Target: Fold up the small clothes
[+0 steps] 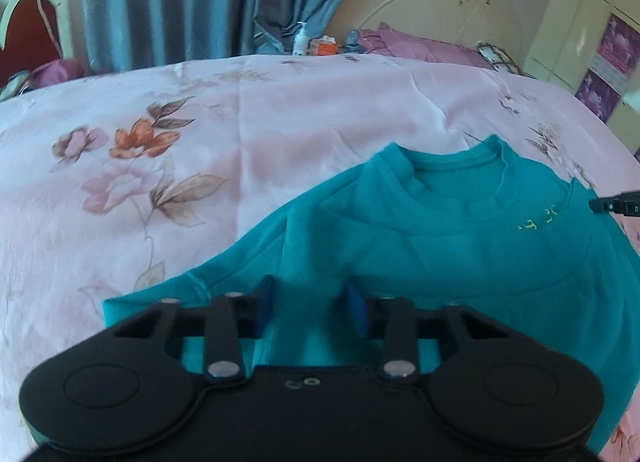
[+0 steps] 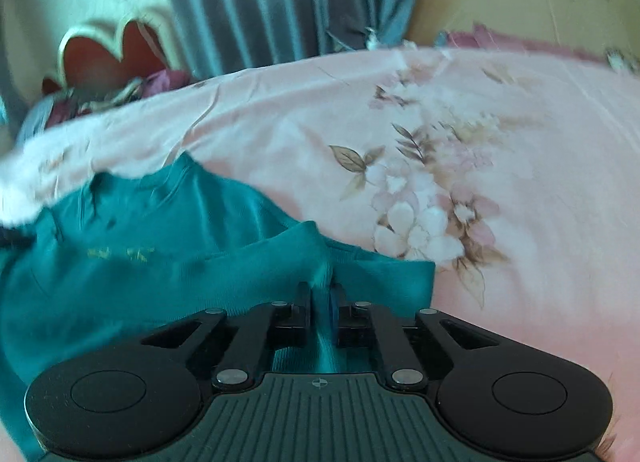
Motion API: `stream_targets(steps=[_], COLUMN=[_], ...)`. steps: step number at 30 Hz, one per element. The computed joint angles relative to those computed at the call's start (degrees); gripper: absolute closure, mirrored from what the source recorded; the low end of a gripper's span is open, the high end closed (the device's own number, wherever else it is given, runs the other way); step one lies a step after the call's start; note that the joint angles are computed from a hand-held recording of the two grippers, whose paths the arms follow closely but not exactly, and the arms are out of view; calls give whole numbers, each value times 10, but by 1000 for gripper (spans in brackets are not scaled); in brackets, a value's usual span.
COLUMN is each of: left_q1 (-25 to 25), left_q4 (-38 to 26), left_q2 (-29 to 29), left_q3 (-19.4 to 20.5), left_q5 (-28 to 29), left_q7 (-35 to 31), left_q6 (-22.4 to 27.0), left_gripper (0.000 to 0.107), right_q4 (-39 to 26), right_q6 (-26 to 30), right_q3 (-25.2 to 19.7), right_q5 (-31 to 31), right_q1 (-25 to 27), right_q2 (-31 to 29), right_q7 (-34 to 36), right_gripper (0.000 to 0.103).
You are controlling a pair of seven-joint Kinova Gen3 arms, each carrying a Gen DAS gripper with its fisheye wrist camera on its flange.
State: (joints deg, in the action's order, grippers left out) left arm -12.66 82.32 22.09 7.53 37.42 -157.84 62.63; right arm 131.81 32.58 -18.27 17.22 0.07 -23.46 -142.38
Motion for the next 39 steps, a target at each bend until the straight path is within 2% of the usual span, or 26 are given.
stream_targets(steps=[2, 4, 5, 7, 10, 18, 22, 24, 27, 29, 30, 31, 32, 33, 34, 35, 36, 37, 39], left_q1=[-7, -50, -69, -76, -33, -42, -14, -3, 3, -1, 4, 16, 28, 29, 19, 0, -22, -33, -23], left_q4=[20, 66, 79, 102, 97, 108, 103, 96, 93, 95, 96, 99, 111, 128, 144, 159, 173, 185, 204], left_q2=[-6, -34, -44, -50, -39, -51, -41, -34, -25, -24, -26, -29, -39, -58, -79, -96, -106, -111, -123], left_q3=[-9, 19, 28, 19, -22, -18, -19, -18, -11, -3, -8, -24, -41, -48, -45, -30, -8, 13, 34], left_q5=[36, 82, 106, 139, 137, 171, 146, 123, 98, 93, 91, 97, 112, 132, 152, 175, 196, 208, 204], left_q7=[-35, -69, -73, -52, -14, -39, -7, 12, 25, 23, 23, 19, 5, -18, -41, -62, -74, -78, -96], left_q6=[-5, -42, -53, -80, -82, -91, -124, -135, -147, -154, -159, -162, -175, -183, -181, -171, -151, -127, -100], left_gripper=[97, 98, 98, 99, 100, 100, 100, 100, 100, 97, 90, 81, 80, 80, 74, 71, 65, 64, 62], right_q4=[4, 18, 20, 29, 28, 16, 7, 7, 8, 5, -4, -17, -21, -22, -24, -33, -38, -42, -55], right_q6=[0, -19, -24, -38, -50, -34, -34, -38, -54, -47, -31, -8, 16, 32, 39, 37, 26, 5, -36], right_q3=[-40, -86, -99, -133, -137, -133, -137, -147, -168, -171, -188, -214, -241, -261, -274, -277, -270, -271, -300], right_q5=[34, 54, 55, 68, 86, 158, 179, 174, 135, 126, 126, 127, 137, 156, 166, 166, 158, 157, 179], right_q1=[17, 68, 94, 138, 141, 124, 128, 142, 184, 187, 199, 220, 234, 237, 229, 211, 184, 165, 153], right_q2=[-12, -54, -71, -73, -43, -35, 8, 23, 37, 48, 51, 54, 47, 30, 12, 5, 9, 23, 66], right_q7=[-29, -75, -99, -140, -182, -246, -268, -265, -228, -224, -232, -245, -262, -274, -277, -285, -284, -274, -275], right_gripper=[98, 98, 98, 98, 98, 98, 98, 98, 98, 98, 98, 87, 45, 29, 28, 34, 45, 62, 63])
